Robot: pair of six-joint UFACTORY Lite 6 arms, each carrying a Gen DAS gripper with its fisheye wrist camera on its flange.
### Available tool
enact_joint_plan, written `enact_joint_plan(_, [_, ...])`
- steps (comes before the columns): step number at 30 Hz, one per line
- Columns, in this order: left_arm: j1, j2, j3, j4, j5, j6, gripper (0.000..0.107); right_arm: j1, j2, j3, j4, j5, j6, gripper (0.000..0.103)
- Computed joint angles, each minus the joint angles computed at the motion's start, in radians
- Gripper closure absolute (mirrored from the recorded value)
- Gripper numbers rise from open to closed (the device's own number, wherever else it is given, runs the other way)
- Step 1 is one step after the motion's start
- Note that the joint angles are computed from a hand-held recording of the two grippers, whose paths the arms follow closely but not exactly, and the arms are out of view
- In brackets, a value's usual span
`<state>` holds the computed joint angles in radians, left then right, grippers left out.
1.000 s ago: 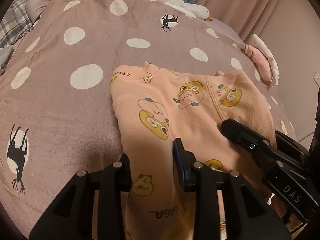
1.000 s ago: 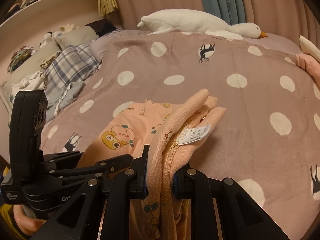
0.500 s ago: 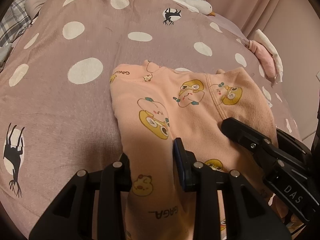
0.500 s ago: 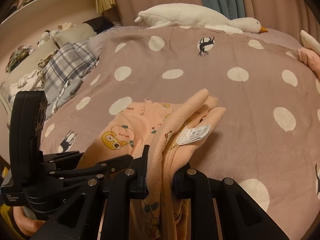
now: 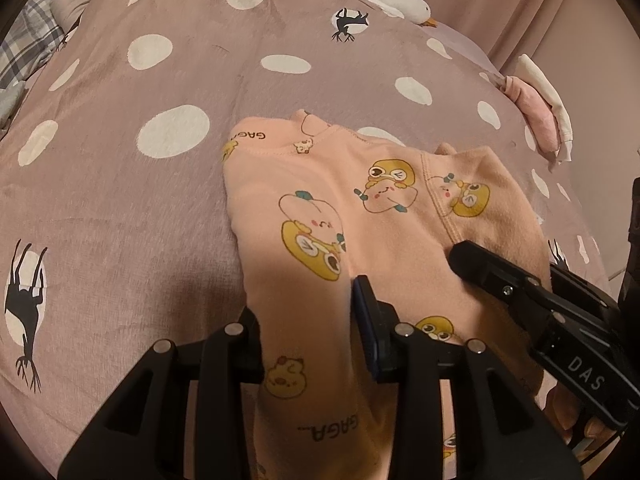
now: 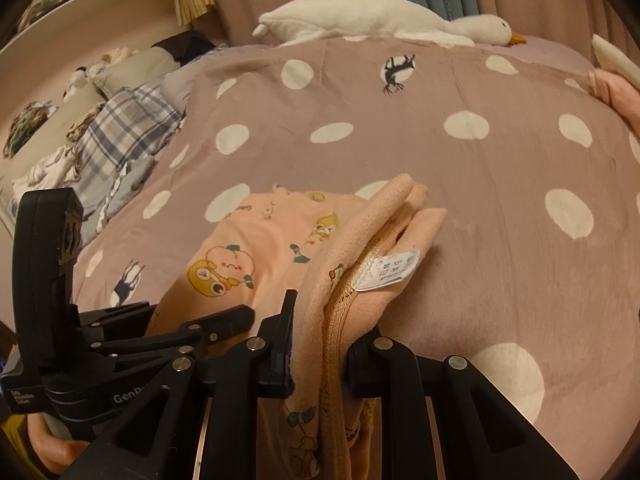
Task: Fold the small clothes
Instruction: 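Lower the held edge onto the shirt and open the right tool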
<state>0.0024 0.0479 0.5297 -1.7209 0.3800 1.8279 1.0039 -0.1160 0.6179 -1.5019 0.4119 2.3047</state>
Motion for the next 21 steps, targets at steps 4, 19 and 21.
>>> enact_joint_plan(4, [-0.005, -0.001, -0.004, -0.023, -0.013, 0.024, 0.066, -0.030, -0.019, -0.037, -0.016, -0.037, 0.044, 0.083])
enact_joint_plan(19, [0.008, -0.007, -0.016, -0.068, -0.053, 0.064, 0.043, -0.079, -0.021, -0.069, -0.059, -0.088, 0.111, 0.080])
enact_joint_plan(21, [0.017, -0.009, -0.020, -0.063, -0.052, 0.061, 0.040, -0.082, -0.025, -0.073, -0.045, -0.089, 0.102, 0.077])
